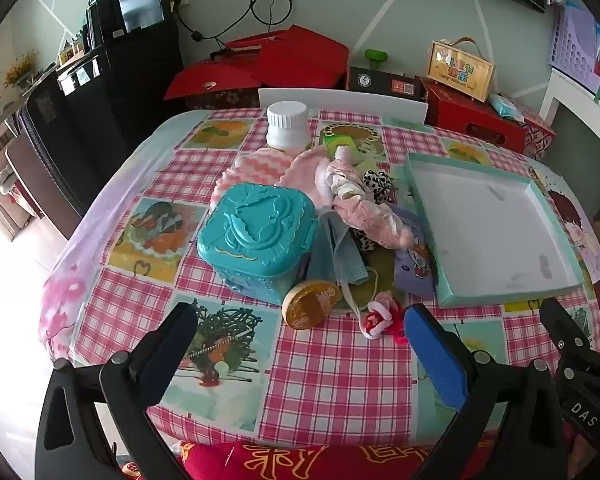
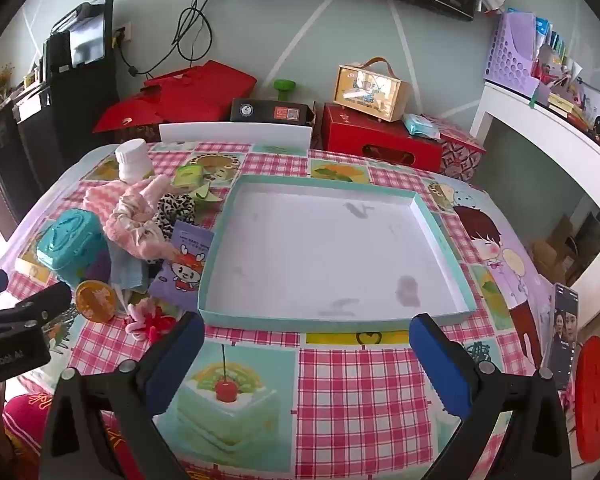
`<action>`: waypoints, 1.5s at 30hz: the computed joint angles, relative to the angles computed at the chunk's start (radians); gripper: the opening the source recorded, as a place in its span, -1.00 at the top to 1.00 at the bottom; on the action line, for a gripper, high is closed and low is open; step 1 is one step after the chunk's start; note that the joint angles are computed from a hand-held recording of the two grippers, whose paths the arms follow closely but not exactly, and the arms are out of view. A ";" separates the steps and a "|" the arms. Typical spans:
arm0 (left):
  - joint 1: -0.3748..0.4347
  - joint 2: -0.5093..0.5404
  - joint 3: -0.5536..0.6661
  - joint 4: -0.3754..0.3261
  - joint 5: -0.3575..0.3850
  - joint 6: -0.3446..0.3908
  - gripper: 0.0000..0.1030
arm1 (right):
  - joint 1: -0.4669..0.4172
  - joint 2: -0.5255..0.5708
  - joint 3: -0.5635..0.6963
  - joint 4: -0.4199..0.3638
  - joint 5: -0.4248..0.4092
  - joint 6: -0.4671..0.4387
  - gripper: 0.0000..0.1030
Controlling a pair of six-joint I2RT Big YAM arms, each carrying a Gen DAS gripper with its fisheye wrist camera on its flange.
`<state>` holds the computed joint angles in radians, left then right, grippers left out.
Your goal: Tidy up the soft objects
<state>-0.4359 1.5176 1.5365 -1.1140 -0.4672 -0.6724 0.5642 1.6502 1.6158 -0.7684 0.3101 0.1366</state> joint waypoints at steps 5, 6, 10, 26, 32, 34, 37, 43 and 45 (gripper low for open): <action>-0.006 -0.005 -0.006 0.010 -0.006 -0.004 -1.00 | 0.000 -0.008 -0.005 -0.001 -0.001 0.005 -1.00; -0.007 -0.004 -0.005 0.008 -0.004 -0.007 -1.00 | 0.000 -0.010 -0.006 -0.003 -0.001 0.006 -1.00; 0.000 -0.010 -0.013 0.015 0.010 -0.009 -1.00 | -0.006 0.002 0.003 -0.014 -0.002 0.016 -1.00; -0.001 -0.010 -0.020 0.020 0.015 -0.014 -1.00 | -0.008 0.009 0.011 -0.030 -0.002 0.023 -1.00; -0.003 -0.009 -0.022 0.018 0.015 -0.021 -1.00 | -0.007 0.011 0.013 -0.032 -0.002 0.024 -1.00; -0.002 -0.009 -0.022 0.018 0.016 -0.020 -1.00 | -0.007 0.011 0.013 -0.033 -0.001 0.023 -1.00; -0.002 -0.009 -0.022 0.016 0.018 -0.023 -1.00 | -0.008 0.011 0.013 -0.033 -0.002 0.025 -1.00; 0.000 -0.007 -0.019 0.010 0.021 -0.026 -1.00 | -0.006 0.012 0.014 -0.034 -0.001 0.025 -1.00; 0.000 -0.006 -0.018 0.009 0.021 -0.027 -1.00 | -0.007 0.013 0.014 -0.033 -0.002 0.025 -1.00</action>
<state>-0.4361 1.5115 1.5185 -1.1053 -0.4462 -0.6996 0.5574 1.6633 1.6294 -0.8018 0.3085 0.1618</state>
